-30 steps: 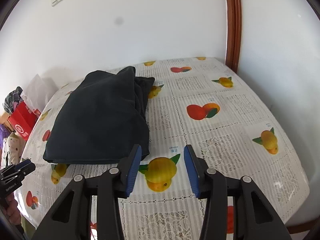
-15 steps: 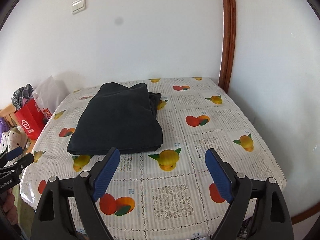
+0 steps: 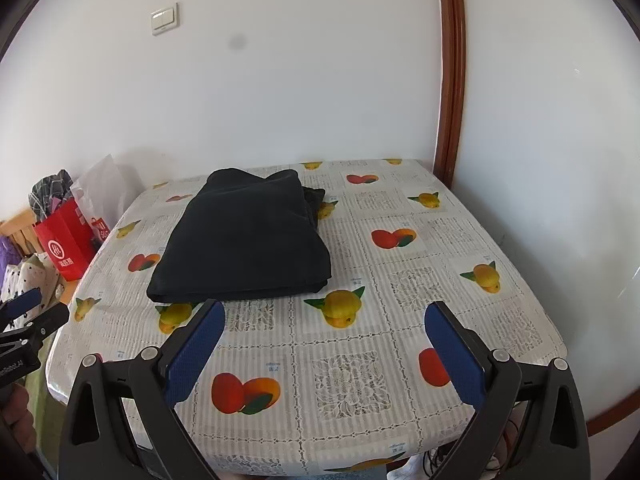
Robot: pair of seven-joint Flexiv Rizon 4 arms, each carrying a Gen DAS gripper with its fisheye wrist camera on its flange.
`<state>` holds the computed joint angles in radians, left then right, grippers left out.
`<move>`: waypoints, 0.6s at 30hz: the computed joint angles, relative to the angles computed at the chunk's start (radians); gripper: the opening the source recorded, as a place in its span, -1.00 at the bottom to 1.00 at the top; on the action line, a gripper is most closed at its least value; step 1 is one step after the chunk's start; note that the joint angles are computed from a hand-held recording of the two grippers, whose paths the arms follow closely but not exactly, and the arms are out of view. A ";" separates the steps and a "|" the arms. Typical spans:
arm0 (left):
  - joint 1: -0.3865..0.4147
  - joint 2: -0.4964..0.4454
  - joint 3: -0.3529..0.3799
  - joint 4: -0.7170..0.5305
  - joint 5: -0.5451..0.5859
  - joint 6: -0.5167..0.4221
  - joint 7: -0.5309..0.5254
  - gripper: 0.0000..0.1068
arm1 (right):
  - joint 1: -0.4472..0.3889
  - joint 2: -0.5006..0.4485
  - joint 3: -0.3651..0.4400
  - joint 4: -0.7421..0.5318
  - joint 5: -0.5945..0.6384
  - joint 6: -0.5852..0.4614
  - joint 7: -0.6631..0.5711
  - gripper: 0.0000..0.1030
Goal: Fold small clothes
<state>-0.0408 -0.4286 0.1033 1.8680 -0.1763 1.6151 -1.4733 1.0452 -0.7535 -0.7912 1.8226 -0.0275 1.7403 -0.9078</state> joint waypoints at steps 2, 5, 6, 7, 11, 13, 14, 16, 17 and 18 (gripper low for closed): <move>-0.005 0.002 0.006 0.003 0.003 0.001 -0.003 0.63 | 0.007 -0.003 -0.008 0.004 0.002 -0.004 0.003 0.92; -0.013 0.003 0.016 0.001 0.008 -0.003 -0.008 0.64 | 0.012 0.000 -0.010 0.014 0.001 -0.002 0.002 0.92; -0.015 0.002 0.018 0.001 0.009 -0.002 -0.011 0.64 | 0.015 0.001 -0.014 0.017 0.002 0.000 0.001 0.92; -0.018 0.001 0.020 -0.001 0.009 -0.002 -0.015 0.64 | 0.019 0.001 -0.018 0.020 0.004 0.000 0.001 0.92; -0.019 0.001 0.023 -0.003 0.014 -0.005 -0.016 0.64 | 0.027 0.004 -0.027 0.028 0.010 -0.001 -0.001 0.92; -0.019 0.004 0.023 0.001 0.017 -0.003 -0.017 0.64 | 0.027 0.006 -0.025 0.030 0.011 -0.001 -0.001 0.92; -0.016 0.008 0.021 0.004 0.017 -0.001 -0.016 0.64 | 0.027 0.007 -0.025 0.030 0.012 -0.001 -0.001 0.92; -0.020 0.010 0.027 0.008 0.017 0.003 -0.023 0.67 | 0.025 0.009 -0.023 0.031 0.011 -0.002 0.000 0.92; -0.025 0.010 0.034 0.008 0.018 0.004 -0.028 0.68 | 0.025 0.010 -0.021 0.032 0.011 -0.001 0.000 0.92; -0.022 0.012 0.031 0.010 0.018 0.006 -0.028 0.68 | 0.023 0.011 -0.018 0.032 0.011 0.002 -0.001 0.92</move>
